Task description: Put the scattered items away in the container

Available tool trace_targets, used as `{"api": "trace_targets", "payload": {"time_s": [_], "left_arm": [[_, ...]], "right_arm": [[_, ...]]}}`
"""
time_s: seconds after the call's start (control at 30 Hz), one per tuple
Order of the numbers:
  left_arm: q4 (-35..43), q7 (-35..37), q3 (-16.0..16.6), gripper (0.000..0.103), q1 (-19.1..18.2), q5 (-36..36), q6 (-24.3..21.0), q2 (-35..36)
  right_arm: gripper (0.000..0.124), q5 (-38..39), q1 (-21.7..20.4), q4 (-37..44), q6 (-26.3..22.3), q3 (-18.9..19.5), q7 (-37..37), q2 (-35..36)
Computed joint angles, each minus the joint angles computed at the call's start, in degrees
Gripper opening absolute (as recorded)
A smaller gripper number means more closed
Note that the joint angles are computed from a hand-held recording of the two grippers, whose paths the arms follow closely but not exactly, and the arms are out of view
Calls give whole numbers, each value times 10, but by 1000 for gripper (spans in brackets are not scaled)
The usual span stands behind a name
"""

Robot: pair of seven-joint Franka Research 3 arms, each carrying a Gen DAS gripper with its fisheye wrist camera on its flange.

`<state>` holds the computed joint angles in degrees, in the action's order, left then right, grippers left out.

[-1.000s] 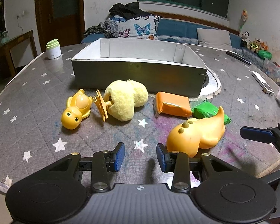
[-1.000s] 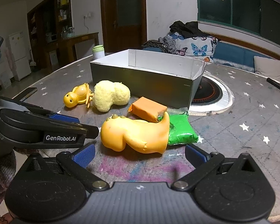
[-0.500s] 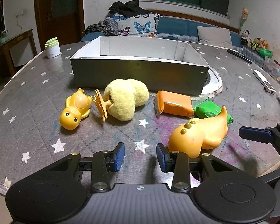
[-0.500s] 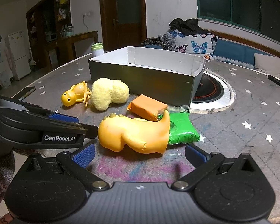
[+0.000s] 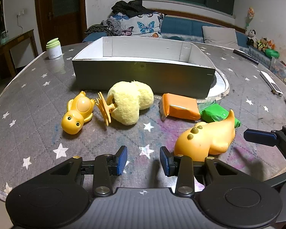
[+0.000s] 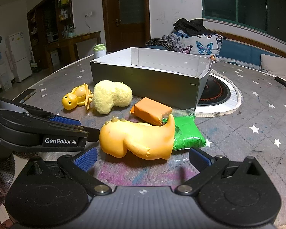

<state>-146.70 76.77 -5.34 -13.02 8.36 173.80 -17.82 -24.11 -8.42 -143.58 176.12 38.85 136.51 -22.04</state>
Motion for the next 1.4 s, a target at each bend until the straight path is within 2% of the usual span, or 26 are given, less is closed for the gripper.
{"api": "trace_targets", "payload": {"time_s": [0.3, 0.63, 1.13, 1.4], "left_arm": [[7, 11, 6, 40, -5, -8, -4, 7], [8, 56, 29, 40, -30, -45, -3, 8], [14, 266, 140, 40, -167, -190, 10, -10], [31, 424, 231, 40, -268, -347, -27, -30]], "right_arm": [[103, -18, -14, 8, 0, 11, 8, 6], [103, -32, -21, 12, 7, 14, 13, 13], [95, -2, -16, 12, 31, 8, -25, 28], [90, 23, -22, 13, 44, 15, -48, 36]]}}
